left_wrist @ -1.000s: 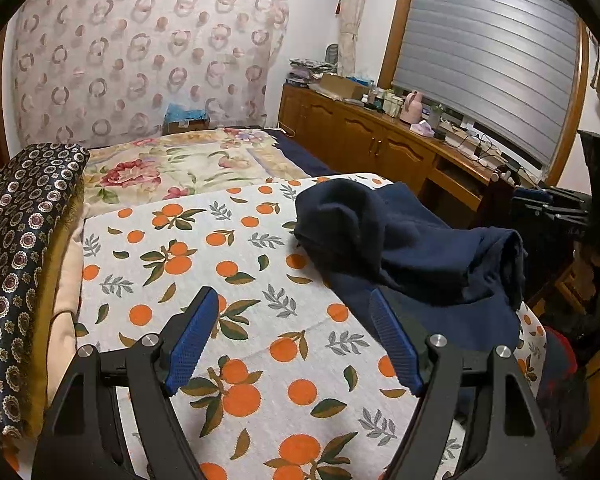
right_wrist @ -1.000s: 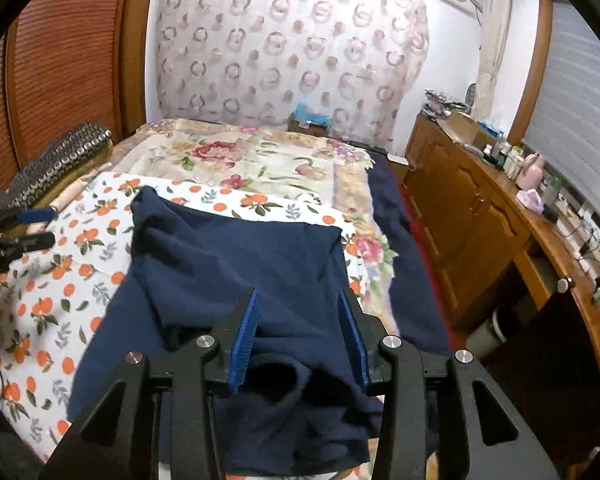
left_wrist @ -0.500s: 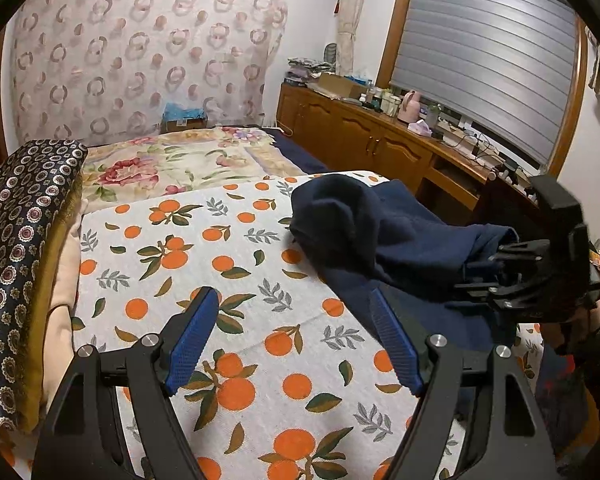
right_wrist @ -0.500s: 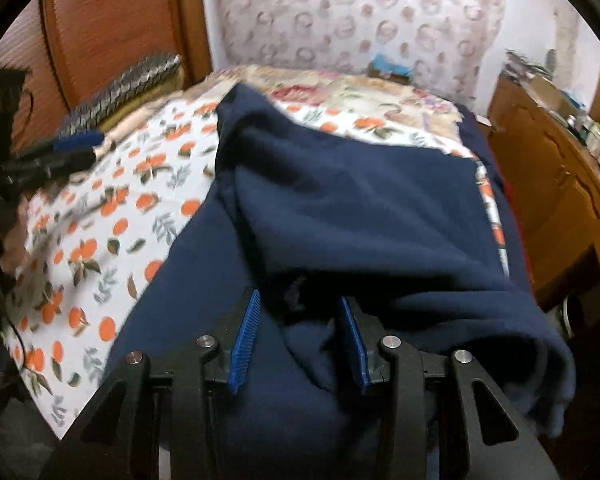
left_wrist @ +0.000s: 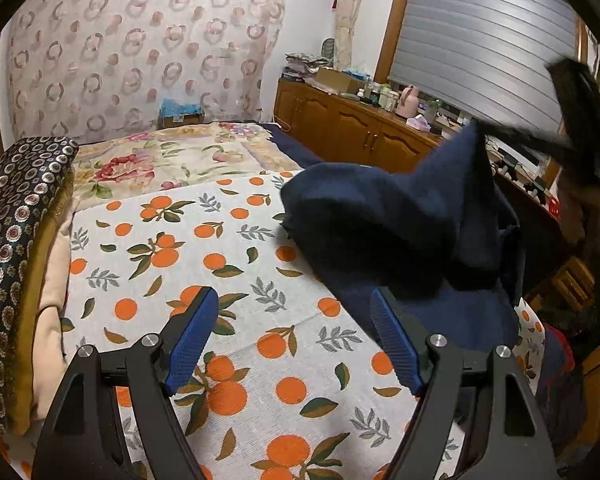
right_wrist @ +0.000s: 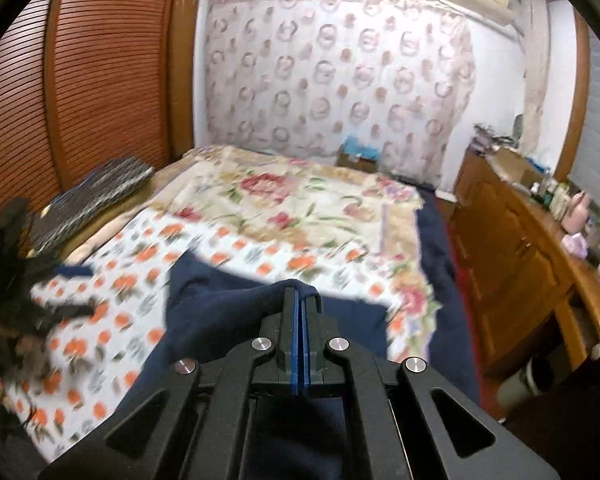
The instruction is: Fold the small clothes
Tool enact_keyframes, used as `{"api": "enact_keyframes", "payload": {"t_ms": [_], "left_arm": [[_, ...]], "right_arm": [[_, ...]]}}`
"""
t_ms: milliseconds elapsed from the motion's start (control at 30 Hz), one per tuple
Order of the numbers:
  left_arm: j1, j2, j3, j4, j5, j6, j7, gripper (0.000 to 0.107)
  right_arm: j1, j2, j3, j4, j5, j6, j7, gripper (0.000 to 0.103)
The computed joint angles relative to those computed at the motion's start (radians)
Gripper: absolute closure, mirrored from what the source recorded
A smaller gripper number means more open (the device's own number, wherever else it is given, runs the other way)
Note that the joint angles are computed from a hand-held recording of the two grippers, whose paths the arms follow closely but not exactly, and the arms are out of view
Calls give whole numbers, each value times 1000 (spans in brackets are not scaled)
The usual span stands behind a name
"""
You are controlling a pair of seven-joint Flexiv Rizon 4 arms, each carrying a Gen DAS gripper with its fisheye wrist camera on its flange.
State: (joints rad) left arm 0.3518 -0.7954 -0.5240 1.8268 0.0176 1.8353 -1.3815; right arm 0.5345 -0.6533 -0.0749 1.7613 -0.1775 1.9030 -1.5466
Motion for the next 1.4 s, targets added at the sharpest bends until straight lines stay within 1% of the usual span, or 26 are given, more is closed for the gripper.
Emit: {"api": "enact_keyframes", "payload": {"t_ms": [33, 100, 133, 200, 267, 300, 367, 400, 433, 500, 567, 633, 700, 767, 833, 867, 900, 933, 1067, 1100, 1200, 1267, 1300, 1333, 1367, 1400], "left_arm": [[-4, 1, 4, -4, -2, -4, 1, 28], [-12, 1, 10, -10, -8, -11, 1, 28], [-13, 0, 12, -12, -11, -13, 2, 28], [-24, -1, 23, -22, -22, -26, 5, 28], [-44, -1, 45, -33, -37, -40, 10, 28], [-51, -1, 52, -37, -44, -45, 13, 28], [-57, -2, 58, -41, -57, -54, 21, 28], [-62, -2, 64, -43, -64, -56, 23, 28], [-66, -2, 68, -46, -70, -58, 26, 28], [-71, -4, 68, -54, -80, -67, 33, 28], [-86, -11, 77, -72, -92, -78, 43, 28], [-99, -20, 78, -90, -103, -92, 56, 28], [-111, -30, 78, -108, -115, -107, 70, 28], [-130, -33, 89, -123, -129, -121, 82, 28], [-147, -34, 97, -131, -143, -131, 94, 28], [-155, -32, 101, -133, -151, -135, 98, 28], [-161, -30, 105, -133, -158, -137, 101, 28], [-169, -28, 112, -134, -165, -141, 103, 28], [-197, -20, 139, -133, -188, -145, 109, 28], [-196, -21, 136, -133, -193, -143, 111, 28], [-218, -20, 154, -137, -207, -148, 107, 28], [-232, -14, 167, -132, -212, -149, 106, 28], [-235, -12, 168, -128, -213, -146, 106, 28], [-237, -9, 168, -122, -212, -143, 106, 28], [-240, -5, 170, -115, -213, -140, 104, 28], [-245, -5, 173, -114, -215, -139, 101, 28]], "right_arm": [[10, -11, -17, -27, 6, -13, 5, 102], [81, -52, -124, -101, 41, -62, 27, 102], [95, -82, -154, -153, 61, -107, 39, 102], [89, -162, -175, -283, 30, -228, 129, 102], [117, -266, -260, -426, 6, -355, 222, 102], [110, -309, -277, -492, -12, -432, 259, 102], [82, -353, -256, -579, -36, -538, 300, 87], [56, -358, -214, -599, -37, -553, 294, 84], [18, -365, -146, -623, -55, -551, 283, 83], [-20, -347, -56, -593, -47, -513, 221, 78], [-62, -326, 29, -555, -61, -500, 181, 67], [-93, -321, 93, -535, -77, -503, 163, 61], [-121, -336, 145, -547, -87, -530, 149, 61], [-143, -380, 163, -610, -120, -582, 158, 61], [-177, -398, 221, -647, -85, -635, 87, 61], [-193, -410, 249, -674, -73, -664, 61, 67], [-206, -423, 277, -699, -58, -677, 30, 80], [-224, -427, 317, -718, -34, -690, -35, 99], [-250, -392, 350, -652, -9, -525, -171, 99], [-247, -389, 339, -653, -1, -497, -171, 99], [-205, -410, 221, -718, 9, -484, -50, 99], [-185, -438, 155, -786, 1, -547, 48, 99], [-186, -457, 148, -827, -6, -591, 78, 99], [-186, -476, 151, -864, -18, -635, 87, 94], [-177, -484, 131, -875, -31, -654, 99, 80], [-156, -481, 78, -854, -54, -634, 138, 71]]}}
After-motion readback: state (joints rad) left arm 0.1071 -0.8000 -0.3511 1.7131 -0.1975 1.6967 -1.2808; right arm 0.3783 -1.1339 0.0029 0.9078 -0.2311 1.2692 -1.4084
